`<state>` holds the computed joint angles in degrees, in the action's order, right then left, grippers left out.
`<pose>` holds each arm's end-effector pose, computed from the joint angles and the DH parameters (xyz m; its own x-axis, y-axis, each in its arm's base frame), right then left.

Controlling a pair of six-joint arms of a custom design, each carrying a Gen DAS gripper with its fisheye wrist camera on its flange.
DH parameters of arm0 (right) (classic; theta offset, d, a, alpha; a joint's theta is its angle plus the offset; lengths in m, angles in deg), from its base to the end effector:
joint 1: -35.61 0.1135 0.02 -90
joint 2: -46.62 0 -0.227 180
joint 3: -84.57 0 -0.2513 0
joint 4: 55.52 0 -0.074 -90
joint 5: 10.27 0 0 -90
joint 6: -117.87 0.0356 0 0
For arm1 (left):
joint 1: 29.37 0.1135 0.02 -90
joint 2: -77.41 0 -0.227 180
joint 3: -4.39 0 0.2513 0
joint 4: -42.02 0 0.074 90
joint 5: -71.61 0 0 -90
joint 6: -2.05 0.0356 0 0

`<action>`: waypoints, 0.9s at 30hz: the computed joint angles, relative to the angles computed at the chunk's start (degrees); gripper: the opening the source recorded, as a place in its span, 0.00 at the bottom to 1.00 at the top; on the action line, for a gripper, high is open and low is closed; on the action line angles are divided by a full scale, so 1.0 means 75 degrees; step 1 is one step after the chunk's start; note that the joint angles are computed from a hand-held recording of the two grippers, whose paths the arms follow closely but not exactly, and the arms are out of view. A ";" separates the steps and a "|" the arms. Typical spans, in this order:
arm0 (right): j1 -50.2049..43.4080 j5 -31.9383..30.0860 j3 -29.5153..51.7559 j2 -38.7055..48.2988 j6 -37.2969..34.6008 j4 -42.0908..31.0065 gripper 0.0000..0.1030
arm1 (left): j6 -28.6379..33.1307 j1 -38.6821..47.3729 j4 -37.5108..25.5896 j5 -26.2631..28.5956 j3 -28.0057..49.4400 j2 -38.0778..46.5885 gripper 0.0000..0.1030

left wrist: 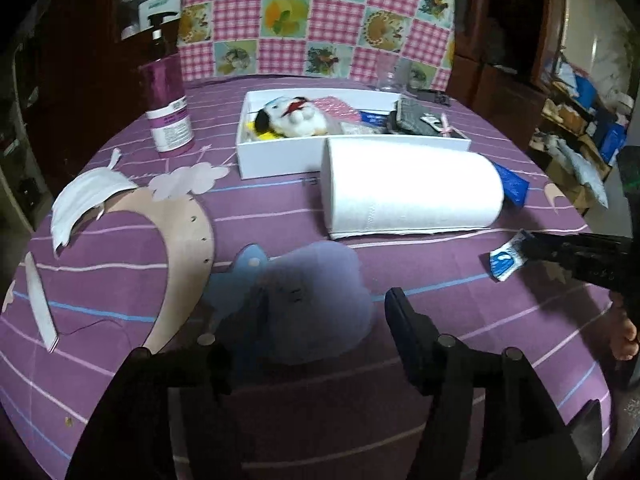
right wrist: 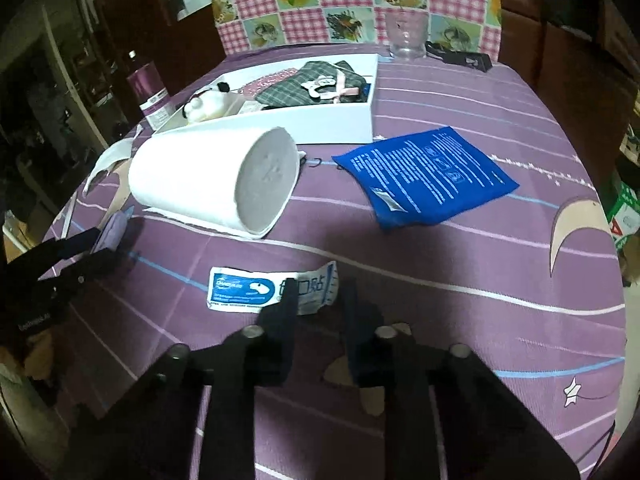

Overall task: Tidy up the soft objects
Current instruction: 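Grasp the lilac pad with the left gripper while the right gripper grasps the strip packet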

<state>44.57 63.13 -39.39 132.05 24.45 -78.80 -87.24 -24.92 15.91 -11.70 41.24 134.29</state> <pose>0.2814 0.0547 0.1305 -0.7649 -0.1785 -0.6189 -0.3667 0.9106 0.1906 0.2075 0.0120 0.1387 -0.7188 -0.0436 -0.6939 0.0123 0.9971 -0.0754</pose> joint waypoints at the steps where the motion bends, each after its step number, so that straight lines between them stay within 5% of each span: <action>1: -0.0032 -0.0052 0.0000 -0.0007 0.0020 0.0006 0.12 | 0.0004 0.0072 -0.0030 0.0044 0.0065 0.0123 0.54; 18: -0.0356 -0.0741 -0.0370 -0.0558 0.0346 0.0424 0.05 | -0.0090 0.0532 0.0048 0.0440 0.0125 0.0344 0.18; 27: -0.0453 -0.1013 -0.0602 -0.1007 0.0480 0.0603 0.05 | -0.0263 0.0335 0.0132 0.0027 -0.0127 -0.0273 0.14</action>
<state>41.17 55.53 -43.91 124.50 28.05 -74.27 -89.22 -22.40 16.90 -11.50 40.29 132.24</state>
